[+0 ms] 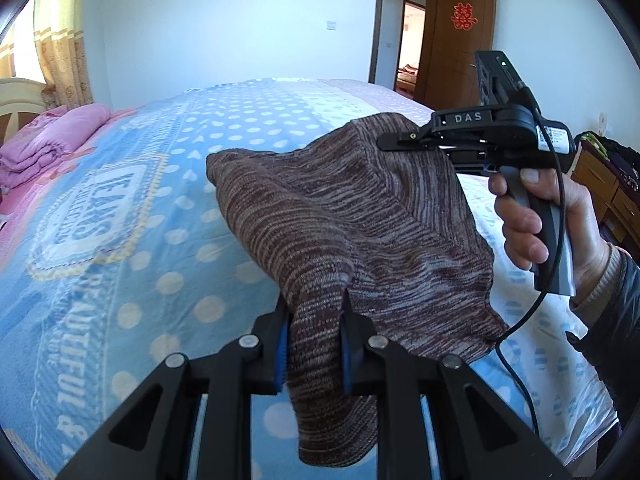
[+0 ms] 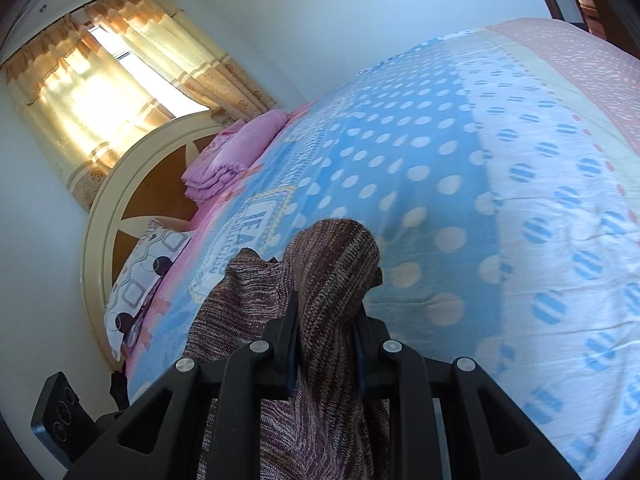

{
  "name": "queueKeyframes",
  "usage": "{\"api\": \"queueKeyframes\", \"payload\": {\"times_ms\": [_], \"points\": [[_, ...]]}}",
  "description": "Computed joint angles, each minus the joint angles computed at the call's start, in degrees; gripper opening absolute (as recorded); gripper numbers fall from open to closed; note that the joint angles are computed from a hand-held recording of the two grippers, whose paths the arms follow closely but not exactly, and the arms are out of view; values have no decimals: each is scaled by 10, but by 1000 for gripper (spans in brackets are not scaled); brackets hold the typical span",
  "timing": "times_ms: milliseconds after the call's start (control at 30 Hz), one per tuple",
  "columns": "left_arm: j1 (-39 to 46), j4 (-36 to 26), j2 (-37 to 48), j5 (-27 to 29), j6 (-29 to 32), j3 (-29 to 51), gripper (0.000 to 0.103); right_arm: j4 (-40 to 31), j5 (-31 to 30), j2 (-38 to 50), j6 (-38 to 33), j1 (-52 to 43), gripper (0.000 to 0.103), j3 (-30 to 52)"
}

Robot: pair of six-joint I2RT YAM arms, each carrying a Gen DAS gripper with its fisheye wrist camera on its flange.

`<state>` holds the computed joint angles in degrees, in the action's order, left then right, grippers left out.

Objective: Fold small clothes
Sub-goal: 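Lift the folded sweater with both grippers and carry it toward the pillows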

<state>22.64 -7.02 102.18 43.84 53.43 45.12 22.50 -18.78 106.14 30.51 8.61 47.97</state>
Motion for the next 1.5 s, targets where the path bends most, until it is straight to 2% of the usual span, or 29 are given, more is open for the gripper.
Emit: {"api": "queueKeyframes", "payload": {"times_ms": [500,1000,1500], "points": [[126,-67,53,22,57,77,21,-36,33,88,34,128,21,136],[199,-69,137,4,61,170,21,-121,33,236,36,218,21,356],[247,-83,169,15,80,213,21,-214,41,311,22,262,21,509]]}}
